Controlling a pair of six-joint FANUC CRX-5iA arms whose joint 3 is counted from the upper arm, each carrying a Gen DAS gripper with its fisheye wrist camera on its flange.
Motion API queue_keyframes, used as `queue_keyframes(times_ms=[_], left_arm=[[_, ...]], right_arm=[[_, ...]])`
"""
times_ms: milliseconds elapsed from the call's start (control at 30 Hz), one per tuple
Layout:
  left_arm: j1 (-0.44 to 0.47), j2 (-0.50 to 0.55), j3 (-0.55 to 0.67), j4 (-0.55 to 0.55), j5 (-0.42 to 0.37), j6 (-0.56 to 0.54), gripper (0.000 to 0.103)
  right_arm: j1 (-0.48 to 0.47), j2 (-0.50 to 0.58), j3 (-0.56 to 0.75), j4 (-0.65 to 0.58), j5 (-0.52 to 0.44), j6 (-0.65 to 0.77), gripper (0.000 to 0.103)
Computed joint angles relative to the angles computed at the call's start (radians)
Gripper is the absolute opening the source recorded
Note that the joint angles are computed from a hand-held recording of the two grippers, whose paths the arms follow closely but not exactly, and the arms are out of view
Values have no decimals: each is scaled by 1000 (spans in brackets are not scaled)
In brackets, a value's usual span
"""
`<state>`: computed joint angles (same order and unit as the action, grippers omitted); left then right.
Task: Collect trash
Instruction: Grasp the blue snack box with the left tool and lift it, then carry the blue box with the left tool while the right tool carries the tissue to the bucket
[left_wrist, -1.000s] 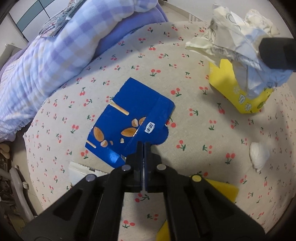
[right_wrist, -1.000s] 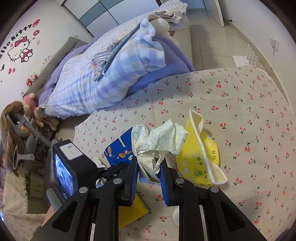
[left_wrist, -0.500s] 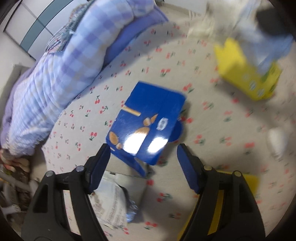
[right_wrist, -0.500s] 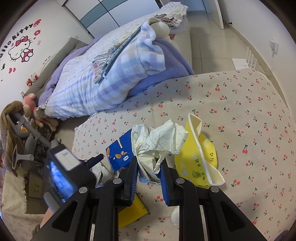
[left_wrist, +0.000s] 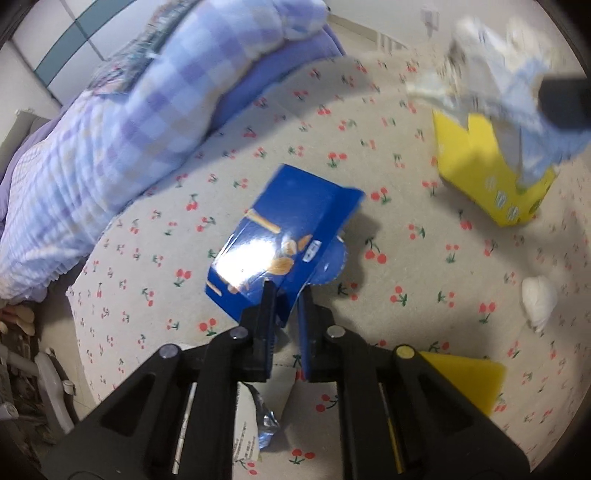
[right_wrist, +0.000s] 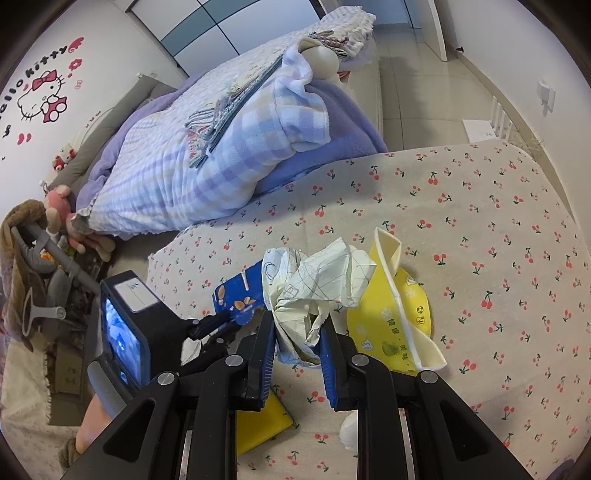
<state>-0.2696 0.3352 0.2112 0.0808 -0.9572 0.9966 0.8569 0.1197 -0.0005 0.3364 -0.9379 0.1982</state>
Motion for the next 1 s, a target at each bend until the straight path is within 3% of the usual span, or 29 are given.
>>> queue_keyframes(times_ms=[167,500,733,1000], left_arm=[[43,-61,-77,123,28,-13,4],[220,-237,-312,519,23,-136,2],[382,-397,-427,528,-16,-119,2],[694,-498,-521,506,-142,-52,2]], right_arm=[[6,-13,-12,19,8,-11,23],[28,-45,-45,93,47,-73,23],[40,-96,-103,206,95,-179,23],[85,43,70,137,2,-12,23]])
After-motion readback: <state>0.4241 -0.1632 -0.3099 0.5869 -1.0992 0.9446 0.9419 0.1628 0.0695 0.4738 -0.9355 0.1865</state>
